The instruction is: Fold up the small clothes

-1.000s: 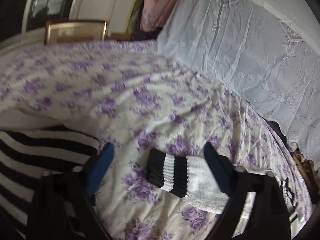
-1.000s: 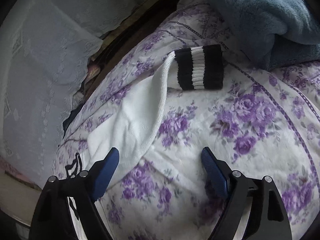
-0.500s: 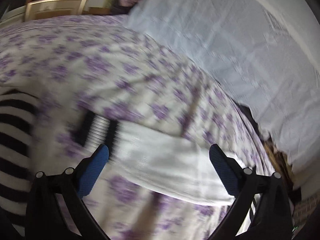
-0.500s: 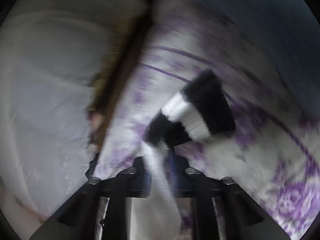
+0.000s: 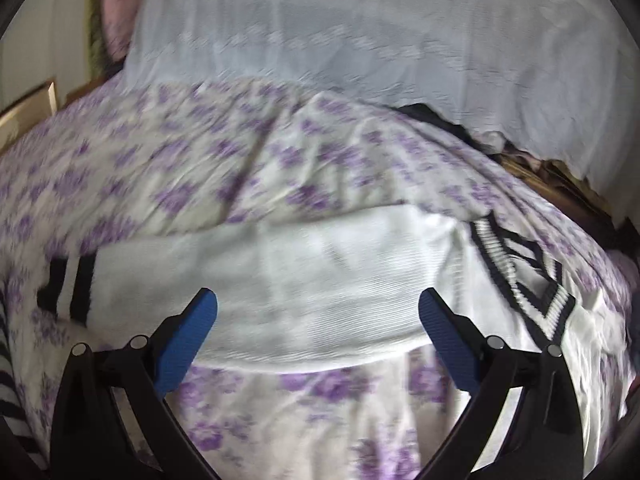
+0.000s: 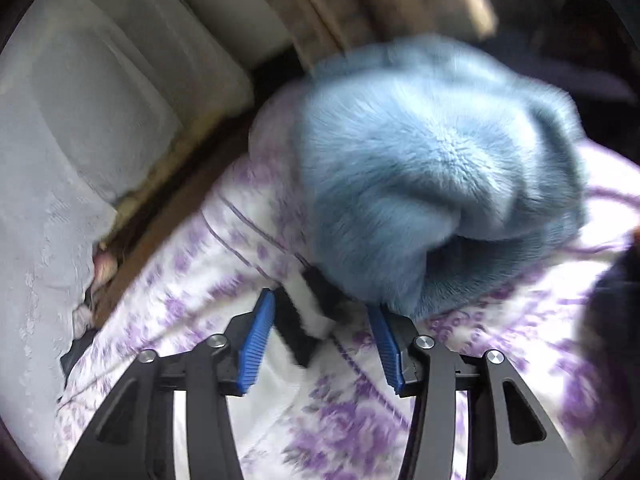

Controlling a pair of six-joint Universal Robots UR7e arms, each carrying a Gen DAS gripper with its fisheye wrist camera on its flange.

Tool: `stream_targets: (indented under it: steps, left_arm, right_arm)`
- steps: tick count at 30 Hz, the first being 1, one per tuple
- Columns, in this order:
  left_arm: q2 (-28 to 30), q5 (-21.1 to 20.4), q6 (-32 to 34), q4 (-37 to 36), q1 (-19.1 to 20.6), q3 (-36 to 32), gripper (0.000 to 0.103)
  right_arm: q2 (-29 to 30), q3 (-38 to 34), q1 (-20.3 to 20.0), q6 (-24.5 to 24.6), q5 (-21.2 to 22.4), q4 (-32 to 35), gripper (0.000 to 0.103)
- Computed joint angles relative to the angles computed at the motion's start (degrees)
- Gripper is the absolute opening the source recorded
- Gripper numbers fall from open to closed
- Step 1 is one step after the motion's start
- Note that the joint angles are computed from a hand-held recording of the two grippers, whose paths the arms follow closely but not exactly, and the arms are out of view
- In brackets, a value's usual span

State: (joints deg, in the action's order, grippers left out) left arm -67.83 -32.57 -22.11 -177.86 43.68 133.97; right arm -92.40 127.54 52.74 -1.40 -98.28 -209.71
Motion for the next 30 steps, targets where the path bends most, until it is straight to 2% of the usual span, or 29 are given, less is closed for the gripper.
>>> stream_targets:
  steps: [1,2,3,5,6,8,10,11,12,13,14,15,16,17,18,20,22,24,26,27,28,29,30]
  left_arm:
    - [1.6,0.3,1.9,-0.6,-0.9,-0.9,0.098]
    - [3.0,0.4,2.6,-0.1,-1.5,-2.1,0.098]
    - [4.0,0.2,2.6,1.1,-1.9,-3.1,0.098]
    - [6.9,-2.0,2.6,5.3,-1.9,-7.0,0.098]
    - [8.5,-3.2,2.5,6.8,-1.6,-8.8,0.098]
    - [12.0,-3.2,0.9,10.5,-0.7,-12.5,0.098]
    - [14.7,-2.3,-1.9,16.9,1.3,-16.0,0.098]
    - [15.5,-1.3,-3.4,20.1,2.2,-17.3,0.098]
    - [16.3,0.3,-5.1,22.4,3.2,-18.0,0.098]
    - [16.8,1.4,-5.3,22.4,4.3,-17.8,0.099]
    - [16.2,0.8,-3.5,20.0,4.6,-16.8,0.099]
    - [15.6,0.5,-1.8,17.1,4.4,-15.6,0.099]
    - [15.0,0.7,-1.7,16.2,3.9,-15.0,0.099]
    - [14.6,0.5,-0.4,14.3,3.4,-14.5,0.099]
    - [14.6,-0.3,2.1,11.5,3.2,-14.4,0.099]
    - [15.3,-1.1,6.8,7.5,2.9,-15.2,0.099]
    - [16.7,1.0,8.0,8.6,3.2,-17.0,0.099]
    - [17.8,2.2,8.1,9.3,4.1,-18.4,0.099]
    - [17.7,0.6,6.0,11.7,6.2,-19.2,0.099]
    - [17.3,-1.2,5.3,12.6,7.2,-19.5,0.099]
    - [17.1,-2.0,5.3,12.4,7.6,-19.6,0.099]
    - [17.0,-1.8,6.0,10.9,7.5,-19.4,0.099]
    - [17.3,-0.9,7.4,8.8,7.2,-19.2,0.099]
  right_arm:
    - [0.3,0.9,2.3,-3.8,1.1,-1.8,0.05]
    - [0.4,1.6,3.6,-8.5,4.5,-1.1,0.051]
    - [1.4,1.4,7.0,-14.4,5.4,1.9,0.052]
    - [4.3,0.4,13.1,-23.0,5.3,8.7,0.055]
    - [6.8,-0.6,16.3,-26.4,3.4,11.1,0.055]
    - [13.3,-3.9,22.0,-32.1,-4.1,12.8,0.055]
    - [19.0,-7.3,25.1,-33.9,-12.2,13.9,0.055]
    - [21.0,-9.0,24.4,-33.5,-14.7,14.3,0.055]
    - [21.4,-9.5,22.3,-32.4,-14.8,15.0,0.056]
    - [19.8,-8.8,21.2,-29.8,-12.5,17.3,0.051]
    - [17.2,-8.1,20.0,-26.9,-9.5,19.9,0.048]
    - [15.5,-7.4,19.9,-25.4,-8.9,20.4,0.048]
    - [13.6,-6.1,19.9,-25.4,-7.3,19.8,0.051]
    - [12.0,-4.7,19.7,-27.0,-3.8,18.4,0.052]
    - [11.4,-4.5,20.4,-28.9,-2.7,17.9,0.058]
    - [12.1,-6.8,22.6,-31.6,-4.7,19.8,0.061]
    - [15.3,-12.5,24.3,-32.0,-8.1,25.5,0.061]
    - [18.2,-16.7,23.6,-32.0,-8.4,30.4,0.061]
    - [19.5,-17.9,22.1,-33.9,-8.0,34.2,0.061]
    - [21.1,-18.0,22.1,-37.0,-9.6,33.2,0.06]
    - [22.2,-17.0,22.6,-41.1,-12.0,29.8,0.047]
    - [23.0,-15.6,23.2,-44.9,-13.0,25.7,0.038]
    - [22.6,-14.3,23.1,-46.8,-11.8,24.1,0.021]
